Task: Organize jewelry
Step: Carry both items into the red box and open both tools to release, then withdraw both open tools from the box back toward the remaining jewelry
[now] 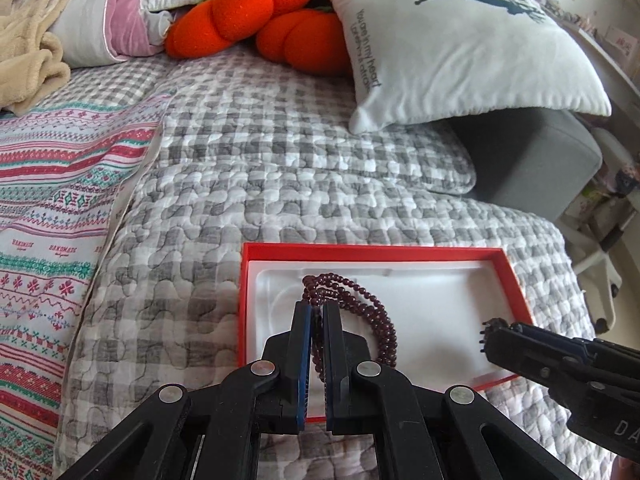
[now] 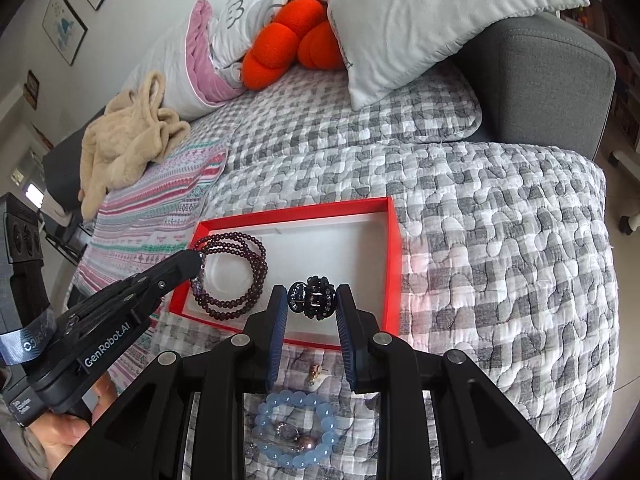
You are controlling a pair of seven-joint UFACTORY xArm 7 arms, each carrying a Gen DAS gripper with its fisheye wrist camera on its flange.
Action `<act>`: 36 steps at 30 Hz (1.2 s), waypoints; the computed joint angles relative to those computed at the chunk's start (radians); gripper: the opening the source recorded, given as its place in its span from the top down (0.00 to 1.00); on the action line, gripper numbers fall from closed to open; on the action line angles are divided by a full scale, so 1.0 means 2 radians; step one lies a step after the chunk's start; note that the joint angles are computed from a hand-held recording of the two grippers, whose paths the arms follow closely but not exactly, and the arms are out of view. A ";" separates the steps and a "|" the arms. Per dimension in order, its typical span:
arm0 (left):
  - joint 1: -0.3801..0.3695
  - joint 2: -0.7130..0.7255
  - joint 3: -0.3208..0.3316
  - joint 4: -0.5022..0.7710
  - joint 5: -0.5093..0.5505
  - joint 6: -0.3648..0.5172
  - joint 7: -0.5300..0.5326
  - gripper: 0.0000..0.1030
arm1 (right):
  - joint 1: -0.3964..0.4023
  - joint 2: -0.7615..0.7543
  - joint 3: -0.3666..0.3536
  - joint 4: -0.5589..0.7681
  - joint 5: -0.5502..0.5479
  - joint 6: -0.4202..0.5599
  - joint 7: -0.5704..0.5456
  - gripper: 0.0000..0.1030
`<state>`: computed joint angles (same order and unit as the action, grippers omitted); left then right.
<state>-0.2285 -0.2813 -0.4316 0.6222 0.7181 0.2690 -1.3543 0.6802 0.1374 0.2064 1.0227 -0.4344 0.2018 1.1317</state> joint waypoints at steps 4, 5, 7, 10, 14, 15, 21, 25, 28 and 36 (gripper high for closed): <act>-0.004 0.010 0.001 0.006 0.006 0.022 0.003 1.00 | 0.002 0.004 0.000 0.004 -0.002 0.008 0.001 0.74; -0.006 0.012 0.003 0.007 0.007 0.025 0.002 0.99 | 0.002 0.005 0.000 0.005 -0.002 0.010 0.000 0.74; -0.011 0.014 0.007 0.008 0.010 0.030 0.002 0.99 | 0.003 0.006 -0.001 0.007 -0.003 0.014 0.001 0.74; -0.019 0.016 0.013 0.011 0.011 0.035 0.005 0.99 | 0.004 0.007 -0.001 0.008 -0.003 0.017 -0.001 0.74; -0.030 0.007 0.022 0.008 0.001 0.033 0.016 0.83 | 0.005 0.006 -0.004 0.007 -0.010 0.014 0.006 0.73; -0.032 0.002 0.022 0.005 -0.003 0.033 0.019 0.76 | 0.003 0.004 -0.004 0.006 -0.009 0.011 0.008 0.71; -0.046 -0.048 0.016 -0.017 -0.047 0.052 0.050 0.54 | 0.000 -0.028 -0.002 -0.011 -0.044 0.019 0.041 0.55; -0.058 -0.093 0.009 -0.045 -0.088 0.063 0.075 0.40 | -0.013 -0.054 0.018 -0.026 -0.045 0.034 0.047 0.51; -0.070 -0.129 0.005 -0.070 -0.120 0.069 0.092 0.32 | -0.019 -0.072 0.036 -0.036 -0.050 0.055 0.052 0.46; -0.101 -0.190 -0.004 -0.124 -0.198 0.085 0.123 0.21 | -0.022 -0.095 0.071 -0.056 -0.033 0.087 0.051 0.37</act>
<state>-0.4310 -0.6615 -0.4400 0.3734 0.3217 0.4393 -1.1092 0.6352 -0.0535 0.3485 0.9106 -0.5009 0.3764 1.2331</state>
